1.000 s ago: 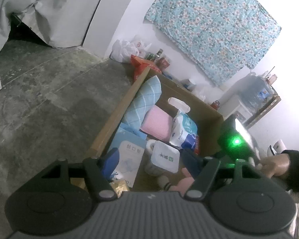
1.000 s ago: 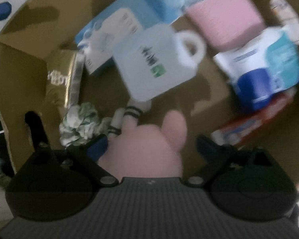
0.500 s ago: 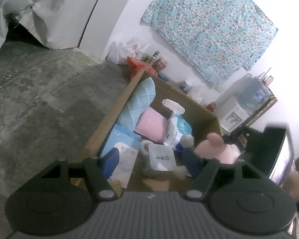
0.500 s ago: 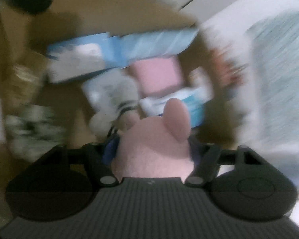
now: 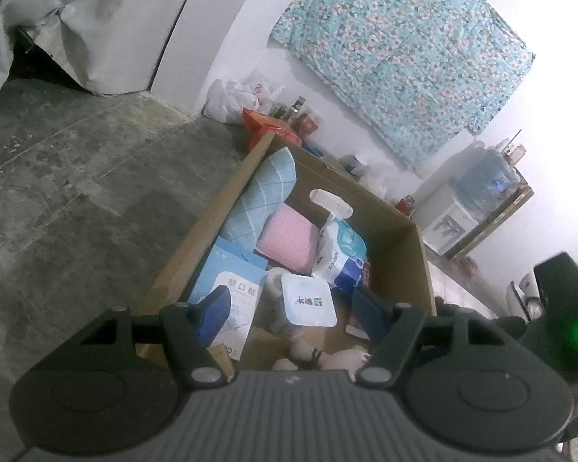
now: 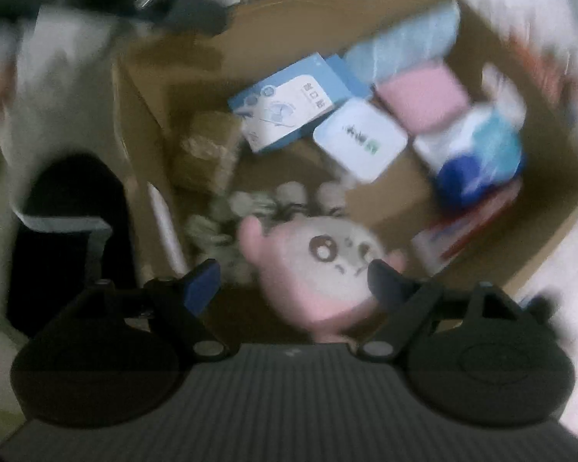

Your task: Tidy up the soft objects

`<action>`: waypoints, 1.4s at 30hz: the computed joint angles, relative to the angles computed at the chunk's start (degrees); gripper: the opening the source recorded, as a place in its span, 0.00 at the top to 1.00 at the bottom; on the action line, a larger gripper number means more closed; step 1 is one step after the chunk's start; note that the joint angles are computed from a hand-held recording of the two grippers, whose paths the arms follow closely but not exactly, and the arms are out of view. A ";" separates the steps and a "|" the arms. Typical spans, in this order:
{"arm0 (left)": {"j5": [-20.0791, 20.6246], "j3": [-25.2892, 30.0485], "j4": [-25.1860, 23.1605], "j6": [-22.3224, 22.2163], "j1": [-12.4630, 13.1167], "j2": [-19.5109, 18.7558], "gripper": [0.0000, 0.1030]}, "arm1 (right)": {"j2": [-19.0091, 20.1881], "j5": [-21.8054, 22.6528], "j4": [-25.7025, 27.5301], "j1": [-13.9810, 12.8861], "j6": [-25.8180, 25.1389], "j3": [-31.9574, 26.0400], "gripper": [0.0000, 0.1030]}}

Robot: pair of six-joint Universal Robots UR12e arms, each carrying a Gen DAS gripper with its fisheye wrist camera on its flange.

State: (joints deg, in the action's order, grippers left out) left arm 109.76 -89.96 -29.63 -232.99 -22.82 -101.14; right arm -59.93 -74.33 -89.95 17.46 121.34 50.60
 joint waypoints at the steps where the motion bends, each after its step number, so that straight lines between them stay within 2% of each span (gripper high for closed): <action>1: -0.02 0.00 -0.02 0.04 0.00 0.00 0.31 | 0.95 1.12 4.48 -0.50 2.04 -2.39 0.19; 3: -0.16 0.17 -0.55 0.09 -0.11 0.00 0.30 | 2.16 4.19 8.10 -1.39 6.34 -5.00 0.21; 4: -0.52 0.25 -0.67 0.43 -0.15 -0.02 0.30 | 2.08 5.66 8.00 -1.90 8.29 -5.08 0.22; 6: -1.88 0.47 -0.70 1.66 -0.18 -0.16 0.30 | 1.68 8.47 6.75 -2.60 11.47 -4.55 0.35; 7: -2.82 0.84 -0.92 2.67 -0.22 -0.41 0.29 | 1.19 10.55 5.74 -3.26 12.81 -4.02 0.37; 9: -5.05 1.65 -1.91 5.39 -0.21 -0.94 0.28 | -0.72 13.79 1.66 -4.47 15.19 -1.00 0.40; 12: -8.85 4.22 -5.41 11.73 -0.32 -2.54 0.25 | -5.55 18.80 -7.21 -6.90 18.32 7.20 0.42; 17: -15.96 11.60 -15.10 24.33 -0.42 -7.18 0.16 | -12.40 23.12 -20.69 -10.64 23.88 19.76 0.42; 19: -17.07 14.68 -19.79 24.50 -0.17 -9.20 0.16 | -14.43 25.38 -24.50 -12.15 25.29 23.56 0.42; 23: -18.08 17.94 -24.08 21.35 0.54 -11.96 0.16 | -16.66 30.07 -28.18 -14.65 27.31 28.50 0.42; 27: -24.58 20.22 -28.82 18.92 2.21 -14.18 0.16 | -17.29 32.88 -29.71 -16.91 30.43 31.07 0.42; 28: -27.71 19.74 -28.22 17.42 2.80 -14.22 0.19 | -17.21 33.31 -29.77 -17.30 31.23 31.35 0.42; 29: -28.44 19.66 -28.00 16.41 2.94 -14.29 0.21 | -17.11 33.73 -29.83 -17.79 32.23 31.65 0.42; 30: -26.87 19.39 -26.78 16.12 2.59 -14.15 0.27 | -16.91 34.09 -29.78 -18.27 33.06 31.75 0.42; 32: -23.01 18.87 -24.36 14.40 1.80 -13.76 0.29 | -16.75 34.38 -30.60 -18.98 34.18 32.36 0.41; 35: -16.01 18.16 -20.44 10.68 0.36 -13.53 0.29 | -16.48 34.85 -32.07 -19.87 36.03 33.21 0.41; 38: -10.67 19.05 -18.93 7.81 -0.88 -14.59 0.28 | -16.23 35.51 -32.00 -20.48 37.18 33.87 0.41; 39: -9.05 19.46 -19.32 7.33 -1.25 -15.01 0.28 | -16.21 35.48 -31.81 -20.62 37.38 34.07 0.41; 40: -8.65 20.64 -21.83 7.15 -1.48 -15.60 0.27 | -16.11 35.33 -31.87 -20.55 37.80 34.15 0.41; 42: -11.07 22.52 -25.75 7.46 -1.09 -16.16 0.24 | -16.21 35.17 -32.01 -20.69 38.21 34.53 0.40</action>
